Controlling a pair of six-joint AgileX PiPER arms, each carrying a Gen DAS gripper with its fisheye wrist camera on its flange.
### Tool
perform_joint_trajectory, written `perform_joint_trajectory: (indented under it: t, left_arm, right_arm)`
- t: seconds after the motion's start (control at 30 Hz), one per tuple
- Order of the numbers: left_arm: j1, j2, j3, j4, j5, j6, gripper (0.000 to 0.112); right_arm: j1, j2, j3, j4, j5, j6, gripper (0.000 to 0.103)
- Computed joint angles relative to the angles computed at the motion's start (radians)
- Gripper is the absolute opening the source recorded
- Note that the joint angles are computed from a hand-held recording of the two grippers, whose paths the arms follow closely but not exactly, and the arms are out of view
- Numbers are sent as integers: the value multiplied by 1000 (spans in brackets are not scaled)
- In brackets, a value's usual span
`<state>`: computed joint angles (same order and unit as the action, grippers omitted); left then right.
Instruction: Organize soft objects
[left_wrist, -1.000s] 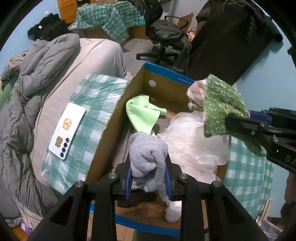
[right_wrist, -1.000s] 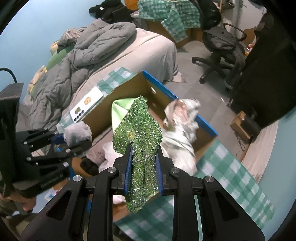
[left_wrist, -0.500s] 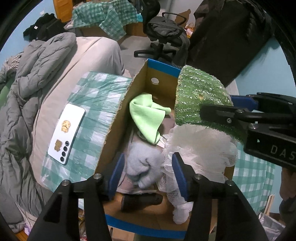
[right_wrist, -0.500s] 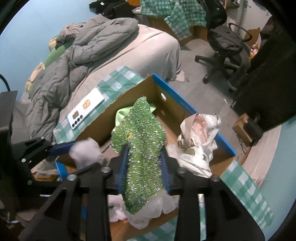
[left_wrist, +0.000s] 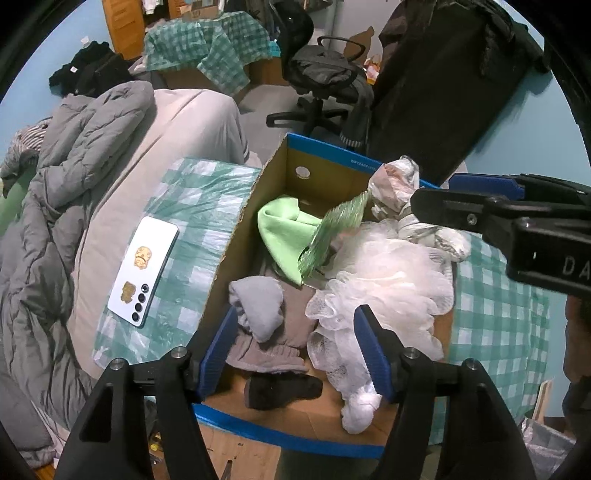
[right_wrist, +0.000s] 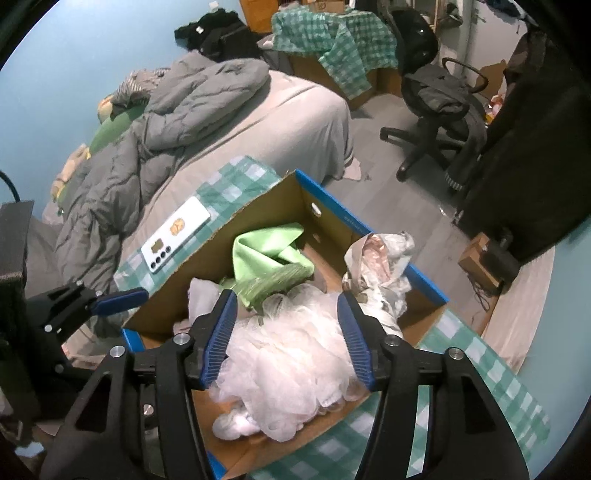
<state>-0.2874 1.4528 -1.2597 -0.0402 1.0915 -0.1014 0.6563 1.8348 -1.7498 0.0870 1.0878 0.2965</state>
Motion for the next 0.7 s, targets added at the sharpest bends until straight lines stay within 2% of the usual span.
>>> perform_joint_trajectory:
  t: [0.27, 0.33, 0.53, 0.7]
  left_arm:
    - [-39, -64, -22, 27, 45, -61, 72]
    - [-52, -74, -35, 36, 59, -73, 73]
    - [-105, -114, -83, 60, 96, -113, 81]
    - [-150, -125, -113, 84, 123, -129, 83]
  right_arm:
    - [-3, -93, 62, -8, -9, 37, 58]
    - [-1, -119, 78, -20, -5, 52, 62]
    - [0, -208, 122, -64, 18, 113, 65]
    - [18, -291, 157, -137, 50, 209, 73]
